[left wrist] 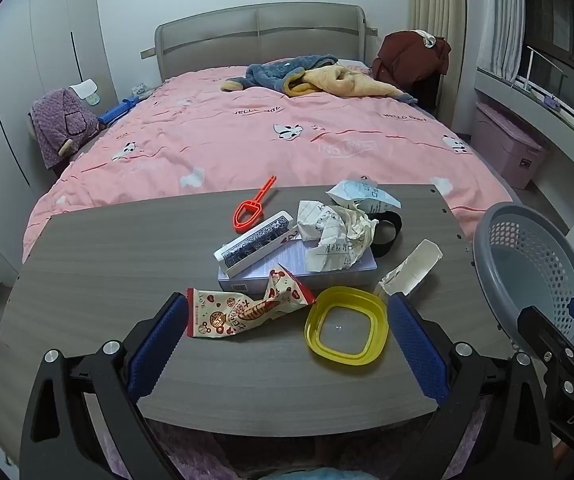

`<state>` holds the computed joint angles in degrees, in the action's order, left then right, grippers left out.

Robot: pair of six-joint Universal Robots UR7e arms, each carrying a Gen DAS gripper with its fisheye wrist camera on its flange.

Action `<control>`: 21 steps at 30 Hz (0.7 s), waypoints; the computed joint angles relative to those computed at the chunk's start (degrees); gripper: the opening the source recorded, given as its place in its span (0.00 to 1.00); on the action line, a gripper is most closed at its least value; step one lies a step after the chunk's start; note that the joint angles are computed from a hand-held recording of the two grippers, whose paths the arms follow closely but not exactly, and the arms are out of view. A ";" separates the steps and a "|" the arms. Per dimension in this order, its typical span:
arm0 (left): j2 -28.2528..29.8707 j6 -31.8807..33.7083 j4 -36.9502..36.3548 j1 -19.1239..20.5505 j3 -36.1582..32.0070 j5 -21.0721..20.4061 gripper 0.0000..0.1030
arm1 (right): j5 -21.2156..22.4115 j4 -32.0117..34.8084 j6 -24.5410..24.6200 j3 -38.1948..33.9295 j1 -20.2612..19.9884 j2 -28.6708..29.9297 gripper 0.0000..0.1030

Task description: Collect trash

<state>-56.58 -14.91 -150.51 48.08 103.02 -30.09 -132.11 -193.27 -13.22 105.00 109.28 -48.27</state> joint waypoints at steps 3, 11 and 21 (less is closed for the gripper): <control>-0.52 1.22 -1.66 -0.06 0.76 -0.09 0.92 | -0.10 -0.34 -0.09 0.07 0.17 0.09 0.94; -2.09 0.91 -2.97 -0.69 2.79 -0.11 0.92 | -0.30 -0.51 -0.02 0.02 0.28 0.28 0.94; -2.69 1.14 -3.89 -1.10 3.59 0.33 0.92 | -0.70 -1.95 -0.76 0.38 1.18 0.24 0.94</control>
